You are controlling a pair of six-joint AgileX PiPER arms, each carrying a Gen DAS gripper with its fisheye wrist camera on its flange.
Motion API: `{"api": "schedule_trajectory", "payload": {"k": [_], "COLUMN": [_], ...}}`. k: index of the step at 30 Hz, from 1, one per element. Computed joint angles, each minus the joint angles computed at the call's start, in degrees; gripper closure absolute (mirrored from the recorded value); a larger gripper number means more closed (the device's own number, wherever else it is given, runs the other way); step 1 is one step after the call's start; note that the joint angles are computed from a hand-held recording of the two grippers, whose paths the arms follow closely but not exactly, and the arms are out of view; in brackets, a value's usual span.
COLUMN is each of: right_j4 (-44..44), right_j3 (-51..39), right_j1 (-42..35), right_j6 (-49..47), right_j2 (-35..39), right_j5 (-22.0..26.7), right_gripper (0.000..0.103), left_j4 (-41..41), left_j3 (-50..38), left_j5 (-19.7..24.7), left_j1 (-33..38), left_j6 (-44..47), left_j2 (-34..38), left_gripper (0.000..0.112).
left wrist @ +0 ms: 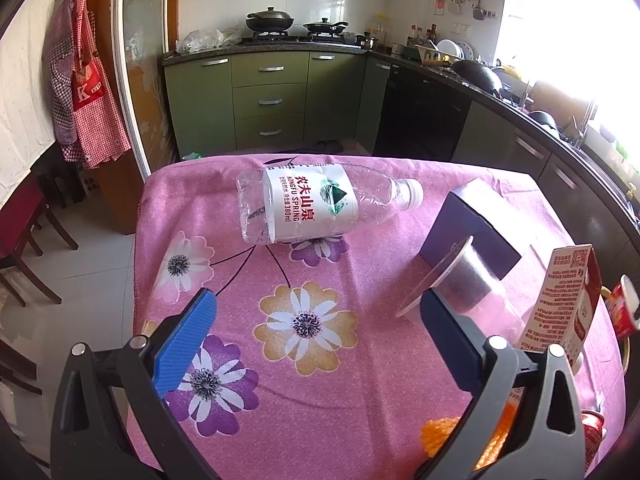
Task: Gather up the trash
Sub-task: 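Carry the red cup over the yellow-rimmed bin and release it, then grasp the red-and-white milk carton with the left gripper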
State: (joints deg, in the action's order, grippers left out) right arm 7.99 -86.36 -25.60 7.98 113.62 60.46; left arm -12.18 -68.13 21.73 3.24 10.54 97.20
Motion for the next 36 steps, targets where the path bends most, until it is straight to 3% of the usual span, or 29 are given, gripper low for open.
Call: {"api": "schedule_trajectory", "payload": {"k": [6, 12, 14, 17, 22, 27, 33, 36], "right_j4": [-2.05, -4.18, -5.29, -3.7, -1.86, 0.18, 4.11, 4.36], "right_j3": [0.56, 1.0, 1.77, 6.74, 15.62, 26.68, 31.24, 33.63], "right_j1": [0.48, 1.25, 1.79, 0.93, 0.58, 4.77, 6.53, 8.74], "right_j6": [1.0, 1.25, 1.32, -1.23, -5.17, -4.54, -7.44, -7.02], "right_j2": [6.22, 5.84, 3.34, -3.83, -17.42, -31.66, -37.72, -38.66], "right_j5": [-2.68, -3.27, -3.19, -4.36, -5.64, -6.97, -5.65, -7.84], "right_gripper": [0.096, 0.075, 0.074, 0.074, 0.073, 0.073, 0.072, 0.072], "left_j4": [0.44, -0.09, -1.77, -11.17, -21.08, -10.54, 12.2, 16.76], "left_j3": [-0.61, -0.69, -0.62, 0.02, -0.22, -0.74, -2.57, -4.71], "left_j5": [0.61, 0.66, 1.05, 2.15, 8.22, 9.59, 9.2, 10.82], "left_j1": [-0.04, -0.5, -0.4, 0.3, 0.05, -8.49, -20.43, -22.89], "left_j6": [-0.43, 0.76, 2.77, 12.85, 24.86, 22.12, 6.3, 3.7], "left_j2": [0.71, 0.93, 0.75, -0.72, -4.26, -7.61, -7.32, -5.21], "left_gripper": [0.015, 0.015, 0.015, 0.015, 0.015, 0.015, 0.015, 0.015]}}
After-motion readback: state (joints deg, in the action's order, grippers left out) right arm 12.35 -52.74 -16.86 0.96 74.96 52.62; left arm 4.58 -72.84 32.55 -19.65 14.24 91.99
